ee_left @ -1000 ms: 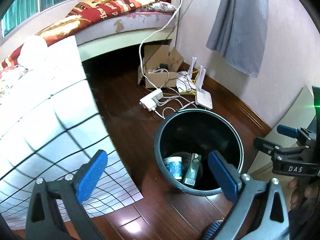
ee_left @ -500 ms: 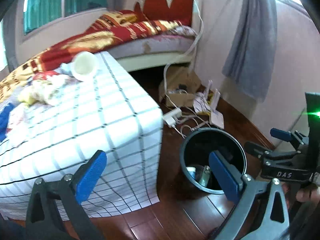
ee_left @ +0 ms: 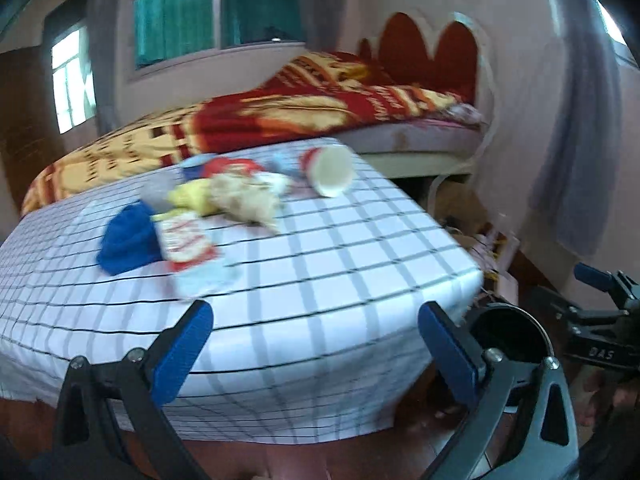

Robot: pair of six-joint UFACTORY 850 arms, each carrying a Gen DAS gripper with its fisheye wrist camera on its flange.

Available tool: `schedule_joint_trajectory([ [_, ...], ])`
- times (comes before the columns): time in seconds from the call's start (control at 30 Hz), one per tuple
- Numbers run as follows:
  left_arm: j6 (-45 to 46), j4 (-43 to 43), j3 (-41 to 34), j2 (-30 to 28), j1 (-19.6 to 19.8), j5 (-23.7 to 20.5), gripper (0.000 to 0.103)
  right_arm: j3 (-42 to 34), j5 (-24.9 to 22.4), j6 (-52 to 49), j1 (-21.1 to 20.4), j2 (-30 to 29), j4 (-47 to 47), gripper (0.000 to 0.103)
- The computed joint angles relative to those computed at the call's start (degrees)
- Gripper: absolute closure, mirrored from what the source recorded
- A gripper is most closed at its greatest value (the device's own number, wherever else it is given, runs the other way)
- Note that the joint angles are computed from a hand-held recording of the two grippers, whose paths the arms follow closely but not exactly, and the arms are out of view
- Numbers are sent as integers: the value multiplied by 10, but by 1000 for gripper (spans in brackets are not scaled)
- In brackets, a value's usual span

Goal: Collect trash
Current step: 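Move both tools back toward the table, then grasp the white-red milk carton with the left tool while the right tool grasps the red cup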

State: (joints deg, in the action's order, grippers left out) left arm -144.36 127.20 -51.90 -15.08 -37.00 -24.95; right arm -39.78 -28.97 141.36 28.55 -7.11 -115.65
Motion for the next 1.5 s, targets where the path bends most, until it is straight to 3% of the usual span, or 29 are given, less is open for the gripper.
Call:
schedule_joint_trajectory([
  [0.17,32,-62,3,0,41,-11,0,-50,-4,3,24,-46,-22,0],
  [0.27,4,-62,0,-6,69,-2,0,-71,-13,29,34,-64,-59,0],
  [0.37,9,-81,-14,-17,83,5,0,-114,-9,-83,44,-89,39,0],
  [0.5,19,-85,-47,-43,87,4,1,-145,12,-112,32,-103,77,0],
  [0.8,131,-201,-125,-108,84,6,1,-181,39,-153,7,-137,107,0],
  [0.87,145,-220,-135,-118,87,9,3,-193,49,-160,2,-144,114,0],
  [0.93,168,-248,-145,-127,92,19,15,-206,58,-163,-4,-152,114,0],
  [1.0,173,-254,-146,-130,100,33,19,-224,70,-175,-10,-163,119,0],
  [1.1,160,-238,-143,-129,107,42,24,-250,90,-173,-15,-180,112,0],
  [1.23,76,-136,-132,-123,123,76,50,-301,117,-217,-21,-212,141,0],
  [1.33,-10,-41,-122,-115,130,84,51,-354,141,-271,-25,-242,185,0],
  [1.4,-35,-6,-117,-109,131,78,51,-401,155,-358,-27,-270,263,3],
  [1.5,-45,5,-122,-109,137,80,51,-470,168,-538,-32,-316,436,19],
])
